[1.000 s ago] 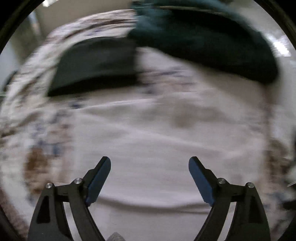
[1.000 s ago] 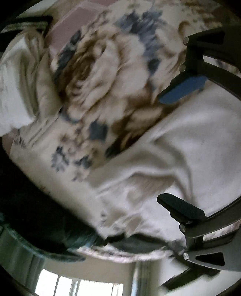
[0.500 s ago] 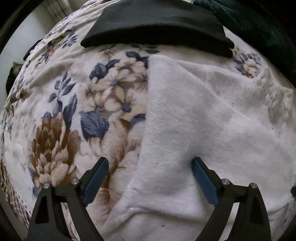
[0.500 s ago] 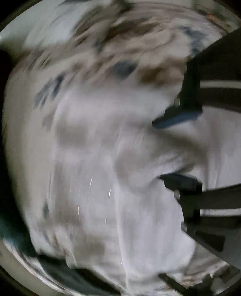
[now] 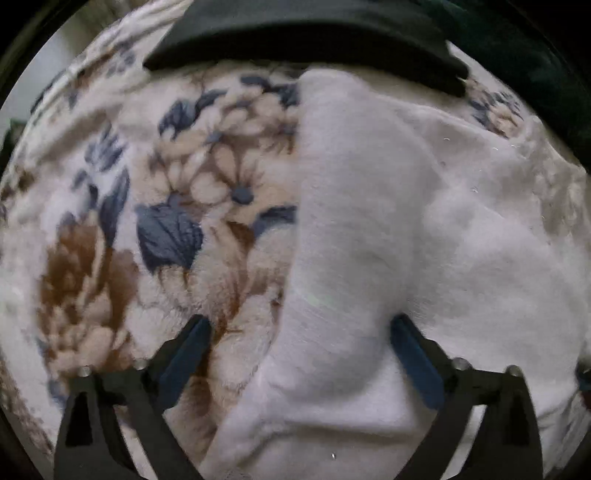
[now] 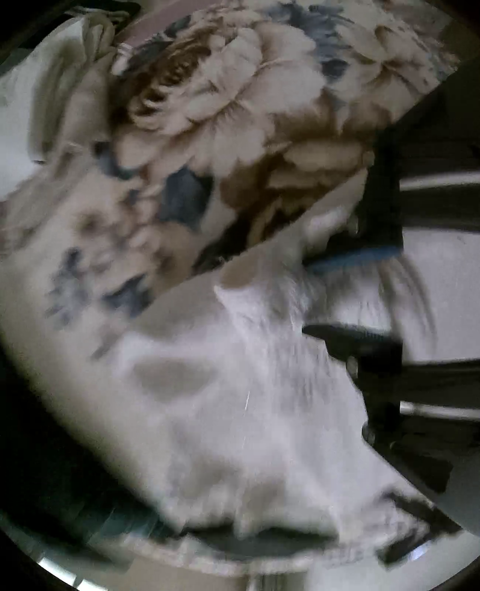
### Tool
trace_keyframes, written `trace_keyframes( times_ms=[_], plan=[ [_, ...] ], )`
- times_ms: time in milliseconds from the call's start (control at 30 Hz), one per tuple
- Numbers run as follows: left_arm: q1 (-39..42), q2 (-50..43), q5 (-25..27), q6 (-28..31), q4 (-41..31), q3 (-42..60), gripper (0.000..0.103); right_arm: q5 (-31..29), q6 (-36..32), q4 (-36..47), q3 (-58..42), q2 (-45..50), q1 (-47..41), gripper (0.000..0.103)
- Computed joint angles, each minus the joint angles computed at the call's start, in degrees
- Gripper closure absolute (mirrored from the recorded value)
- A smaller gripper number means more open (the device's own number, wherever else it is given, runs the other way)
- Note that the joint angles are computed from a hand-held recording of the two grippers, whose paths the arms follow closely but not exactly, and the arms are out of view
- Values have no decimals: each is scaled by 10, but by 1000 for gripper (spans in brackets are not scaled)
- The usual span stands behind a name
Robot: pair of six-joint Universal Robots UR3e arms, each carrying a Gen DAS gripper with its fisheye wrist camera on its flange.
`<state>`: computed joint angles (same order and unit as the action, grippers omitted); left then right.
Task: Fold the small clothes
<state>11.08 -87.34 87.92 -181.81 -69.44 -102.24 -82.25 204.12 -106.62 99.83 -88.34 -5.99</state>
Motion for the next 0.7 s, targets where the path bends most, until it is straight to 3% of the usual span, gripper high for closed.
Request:
trace_keyframes(
  times_ms=[100,233,267,400,500,600,700],
  plan=[
    [-6,21,3,6,-19,16,0,12,-28,52,-42,3,-9,71],
    [-40,68,9,-4,-101,66,0,58,-85,172,-97,-77,-60,31],
    [-62,83,5,-21,-127,82,0,77,-130,231,-114,-110,-88,27],
    [-277,93,26,-152,-206,170,0,91,-300,426,-182,-177,-192,25],
    [-457,15,21,-278,-259,279,0,85,-507,591,-251,-198,-351,25],
    [-636,-120,49,-441,-299,414,0,61,-663,643,-290,-143,-449,25],
    [-747,-269,23,-558,-343,563,0,43,-719,633,-317,-66,-470,25]
  ],
)
